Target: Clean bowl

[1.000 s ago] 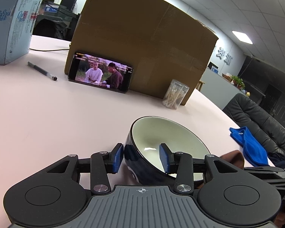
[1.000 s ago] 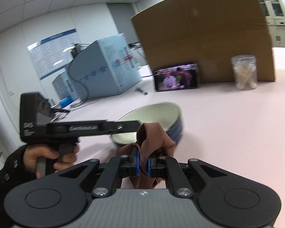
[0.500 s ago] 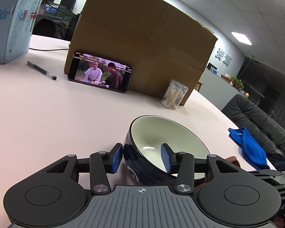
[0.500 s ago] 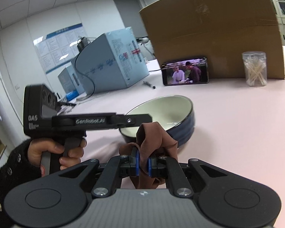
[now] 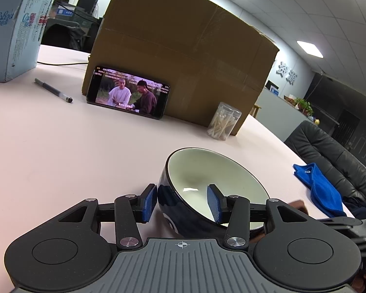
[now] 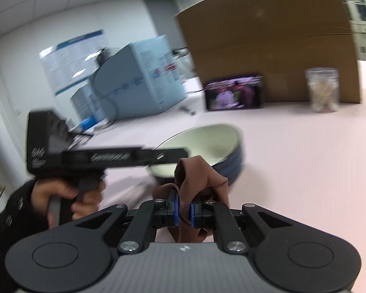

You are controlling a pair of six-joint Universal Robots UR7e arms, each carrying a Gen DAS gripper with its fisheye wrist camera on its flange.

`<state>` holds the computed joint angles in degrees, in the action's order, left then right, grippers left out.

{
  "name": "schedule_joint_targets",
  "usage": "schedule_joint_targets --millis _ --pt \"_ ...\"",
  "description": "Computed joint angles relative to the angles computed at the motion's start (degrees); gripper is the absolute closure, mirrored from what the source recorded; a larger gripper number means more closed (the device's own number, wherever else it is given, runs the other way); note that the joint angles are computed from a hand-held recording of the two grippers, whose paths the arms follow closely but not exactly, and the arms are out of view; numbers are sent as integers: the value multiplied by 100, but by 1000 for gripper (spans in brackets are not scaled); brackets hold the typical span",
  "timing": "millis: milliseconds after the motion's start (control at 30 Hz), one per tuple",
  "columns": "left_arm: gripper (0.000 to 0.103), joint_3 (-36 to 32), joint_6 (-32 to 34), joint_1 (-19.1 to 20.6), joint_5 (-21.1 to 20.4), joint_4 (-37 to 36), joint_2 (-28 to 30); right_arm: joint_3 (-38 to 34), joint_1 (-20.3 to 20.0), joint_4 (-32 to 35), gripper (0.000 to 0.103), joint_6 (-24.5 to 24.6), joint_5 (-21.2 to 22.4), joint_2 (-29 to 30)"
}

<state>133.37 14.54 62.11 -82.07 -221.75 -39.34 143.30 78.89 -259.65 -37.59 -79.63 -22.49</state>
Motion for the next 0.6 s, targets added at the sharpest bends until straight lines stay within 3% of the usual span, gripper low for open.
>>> schedule_joint_targets --millis 167,400,600 --pt "58 24 -15 -14 -9 -57 30 40 -69 91 93 36 179 -38" --pt "57 36 -23 -12 -39 -58 25 87 -238 -628 92 391 198 78" --pt "57 40 -17 -27 -12 -64 28 39 -192 -502 92 373 156 83"
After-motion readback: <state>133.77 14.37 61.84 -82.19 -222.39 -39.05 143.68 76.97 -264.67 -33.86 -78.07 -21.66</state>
